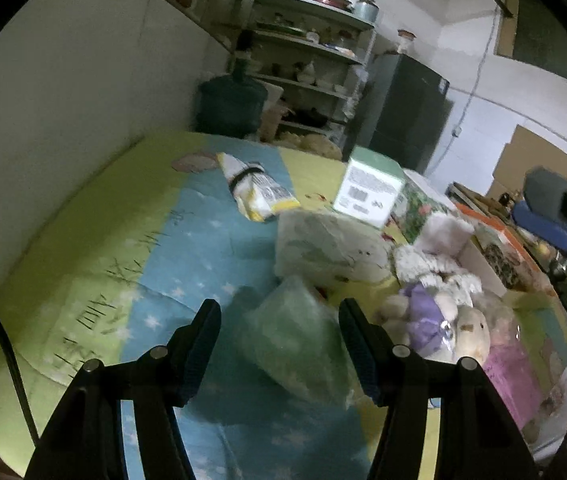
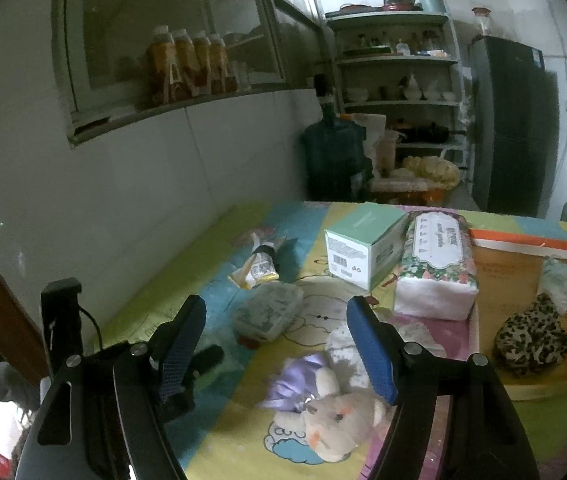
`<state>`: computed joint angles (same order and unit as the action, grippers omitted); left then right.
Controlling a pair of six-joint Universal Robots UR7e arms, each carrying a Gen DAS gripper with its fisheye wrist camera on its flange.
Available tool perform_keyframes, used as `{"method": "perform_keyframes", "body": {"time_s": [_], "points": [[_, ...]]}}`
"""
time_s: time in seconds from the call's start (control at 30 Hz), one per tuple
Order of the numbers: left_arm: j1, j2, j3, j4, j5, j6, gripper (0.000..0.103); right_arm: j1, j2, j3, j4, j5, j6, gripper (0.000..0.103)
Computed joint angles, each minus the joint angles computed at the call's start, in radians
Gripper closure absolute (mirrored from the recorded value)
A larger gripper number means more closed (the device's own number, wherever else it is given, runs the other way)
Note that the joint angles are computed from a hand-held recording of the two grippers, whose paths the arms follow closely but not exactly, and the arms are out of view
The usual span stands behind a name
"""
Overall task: Organize soft objects
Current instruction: 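Grasp the green item in a clear bag with the left tool while the right grasps a floral wipes package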
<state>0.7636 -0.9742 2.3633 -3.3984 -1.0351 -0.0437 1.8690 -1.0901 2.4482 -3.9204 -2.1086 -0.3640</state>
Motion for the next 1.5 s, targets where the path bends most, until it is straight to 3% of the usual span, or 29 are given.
{"method": "perform_keyframes", "body": {"time_s": [0.07, 0.17, 0.47, 0.83, 1.07, 1.3, 1.4, 1.5], "points": [[-0.004, 0.014, -0.003, 0.013, 0.019, -0.003, 0.058, -0.005, 0.002, -0.003, 0.007, 0.004, 0.001, 0.029], [0.003, 0.023, 0.001, -0.005, 0.013, -0.009, 0.061, -0.011, 0.007, -0.005, 0.012, 0.009, 0.002, 0.028], [-0.002, 0.010, 0.025, -0.058, 0.035, 0.000, 0.063, -0.036, 0.031, -0.040, 0.051, 0.005, 0.026, 0.028], [-0.043, -0.053, 0.087, -0.183, 0.165, 0.029, 0.063, -0.053, 0.145, -0.188, 0.231, -0.029, 0.081, 0.029], [-0.009, -0.076, 0.083, -0.196, 0.140, 0.054, 0.063, -0.049, 0.248, -0.306, 0.323, -0.168, 0.119, 0.029], [0.017, -0.078, 0.077, -0.208, 0.105, 0.062, 0.063, -0.040, 0.337, -0.386, 0.304, -0.266, 0.079, 0.029], [0.022, -0.077, 0.076, -0.207, 0.094, 0.062, 0.063, -0.045, 0.349, -0.394, 0.297, -0.268, 0.070, 0.029], [0.027, -0.078, 0.076, -0.202, 0.085, 0.060, 0.063, -0.049, 0.342, -0.387, 0.298, -0.247, 0.064, 0.038]]}}
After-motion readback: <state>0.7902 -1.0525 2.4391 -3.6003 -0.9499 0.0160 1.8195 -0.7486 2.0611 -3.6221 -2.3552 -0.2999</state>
